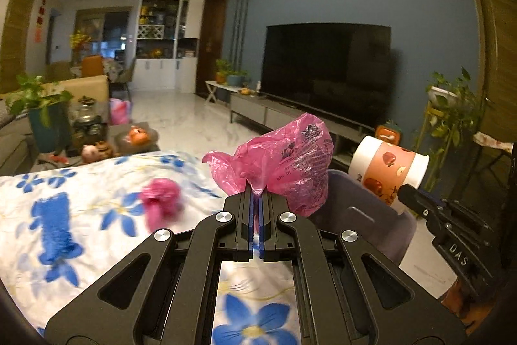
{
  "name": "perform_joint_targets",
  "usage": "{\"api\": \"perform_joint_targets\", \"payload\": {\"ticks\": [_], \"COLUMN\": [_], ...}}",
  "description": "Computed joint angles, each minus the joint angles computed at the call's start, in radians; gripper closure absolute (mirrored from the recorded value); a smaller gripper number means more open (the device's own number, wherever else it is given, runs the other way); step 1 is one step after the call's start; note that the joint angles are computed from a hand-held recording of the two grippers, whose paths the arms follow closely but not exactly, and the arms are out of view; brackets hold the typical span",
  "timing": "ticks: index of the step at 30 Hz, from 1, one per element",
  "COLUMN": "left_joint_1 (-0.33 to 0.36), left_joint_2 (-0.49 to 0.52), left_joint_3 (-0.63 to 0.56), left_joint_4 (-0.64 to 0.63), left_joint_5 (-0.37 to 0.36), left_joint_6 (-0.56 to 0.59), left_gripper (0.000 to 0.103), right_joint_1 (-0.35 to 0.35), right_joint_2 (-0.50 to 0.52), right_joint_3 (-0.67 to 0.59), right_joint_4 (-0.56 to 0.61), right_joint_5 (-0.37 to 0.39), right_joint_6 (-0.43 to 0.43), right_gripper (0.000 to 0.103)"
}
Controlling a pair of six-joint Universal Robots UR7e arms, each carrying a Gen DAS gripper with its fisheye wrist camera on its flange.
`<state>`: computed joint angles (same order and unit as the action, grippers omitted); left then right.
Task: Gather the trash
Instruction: 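Carry the pink bag and the white cup over the grey bin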
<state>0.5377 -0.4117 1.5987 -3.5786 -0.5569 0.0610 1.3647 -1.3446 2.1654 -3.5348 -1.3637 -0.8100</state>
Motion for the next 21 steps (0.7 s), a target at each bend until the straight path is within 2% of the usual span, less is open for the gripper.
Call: {"api": "perform_joint_targets", "payload": {"ticks": [10,21], "left_joint_1": [0.029,0.053], "left_joint_2": [0.078,0.115], "left_joint_3": [-0.099,-0.146], "left_joint_4": [0.063,0.119], "left_joint_5": [-0.067,-0.112], "left_joint_6": [-0.002,-0.012], "left_gripper": [0.102,0.102], "right_joint_1": [-0.057,-0.065], "right_joint_2": [-0.013,-0.006], "right_joint_3": [-0.001,-0.014], "right_joint_4": [-0.006,-0.001], "right_joint_5": [0.008,-0.008], "right_joint_6": [0.020,0.027], "right_gripper": [0.100,0.100]}}
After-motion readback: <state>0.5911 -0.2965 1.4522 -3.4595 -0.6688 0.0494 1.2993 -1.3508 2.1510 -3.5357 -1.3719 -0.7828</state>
